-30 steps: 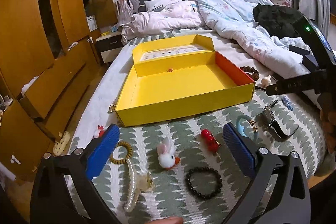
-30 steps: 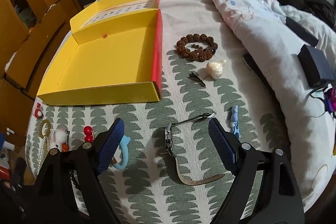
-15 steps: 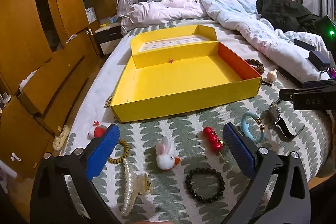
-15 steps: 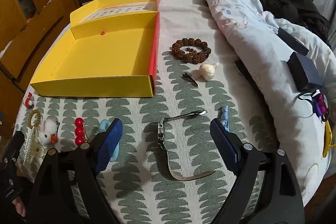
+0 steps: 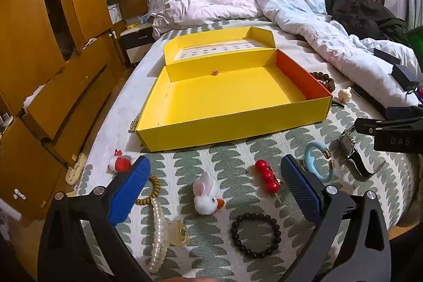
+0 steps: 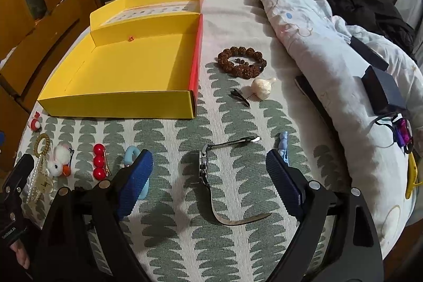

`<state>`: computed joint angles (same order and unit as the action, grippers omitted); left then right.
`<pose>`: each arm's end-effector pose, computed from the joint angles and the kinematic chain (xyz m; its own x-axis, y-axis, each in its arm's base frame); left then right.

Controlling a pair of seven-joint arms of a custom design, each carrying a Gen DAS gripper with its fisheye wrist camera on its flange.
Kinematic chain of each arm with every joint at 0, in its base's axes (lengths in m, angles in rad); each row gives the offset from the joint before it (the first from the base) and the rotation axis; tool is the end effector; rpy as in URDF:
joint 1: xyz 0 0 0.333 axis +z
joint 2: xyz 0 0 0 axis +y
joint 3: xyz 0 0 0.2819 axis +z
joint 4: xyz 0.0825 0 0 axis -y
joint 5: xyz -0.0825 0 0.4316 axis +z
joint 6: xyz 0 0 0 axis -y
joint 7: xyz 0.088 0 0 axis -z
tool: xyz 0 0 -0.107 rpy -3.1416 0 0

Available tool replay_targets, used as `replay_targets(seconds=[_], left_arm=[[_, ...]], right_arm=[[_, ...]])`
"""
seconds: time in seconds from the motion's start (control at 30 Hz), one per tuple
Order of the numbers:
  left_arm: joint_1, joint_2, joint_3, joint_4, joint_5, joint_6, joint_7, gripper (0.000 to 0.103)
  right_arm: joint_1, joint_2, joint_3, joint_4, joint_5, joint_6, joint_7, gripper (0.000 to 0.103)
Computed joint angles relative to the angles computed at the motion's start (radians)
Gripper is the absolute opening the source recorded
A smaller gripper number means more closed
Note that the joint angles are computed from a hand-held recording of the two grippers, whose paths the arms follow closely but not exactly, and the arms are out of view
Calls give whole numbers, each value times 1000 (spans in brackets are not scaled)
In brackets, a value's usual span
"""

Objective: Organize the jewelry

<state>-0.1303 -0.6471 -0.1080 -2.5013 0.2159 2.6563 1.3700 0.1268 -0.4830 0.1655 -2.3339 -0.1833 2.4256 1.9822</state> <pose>0.4565 -0.1212 0.5522 -0.1357 -0.9826 -0.1269 -0.6653 0.1852 -0.7232 0.4898 0.1529 0.5356 -0.0189 -0.9996 0.0230 -0.8206 0.0024 -0.5715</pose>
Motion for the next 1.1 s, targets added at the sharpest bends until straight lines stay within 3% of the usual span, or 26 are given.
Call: replay_targets(seconds=[1.1], left_arm=[[-9, 35, 14, 36, -47, -37, 13, 98]], right_arm=[[1, 8, 0, -1, -2, -3, 10, 88]])
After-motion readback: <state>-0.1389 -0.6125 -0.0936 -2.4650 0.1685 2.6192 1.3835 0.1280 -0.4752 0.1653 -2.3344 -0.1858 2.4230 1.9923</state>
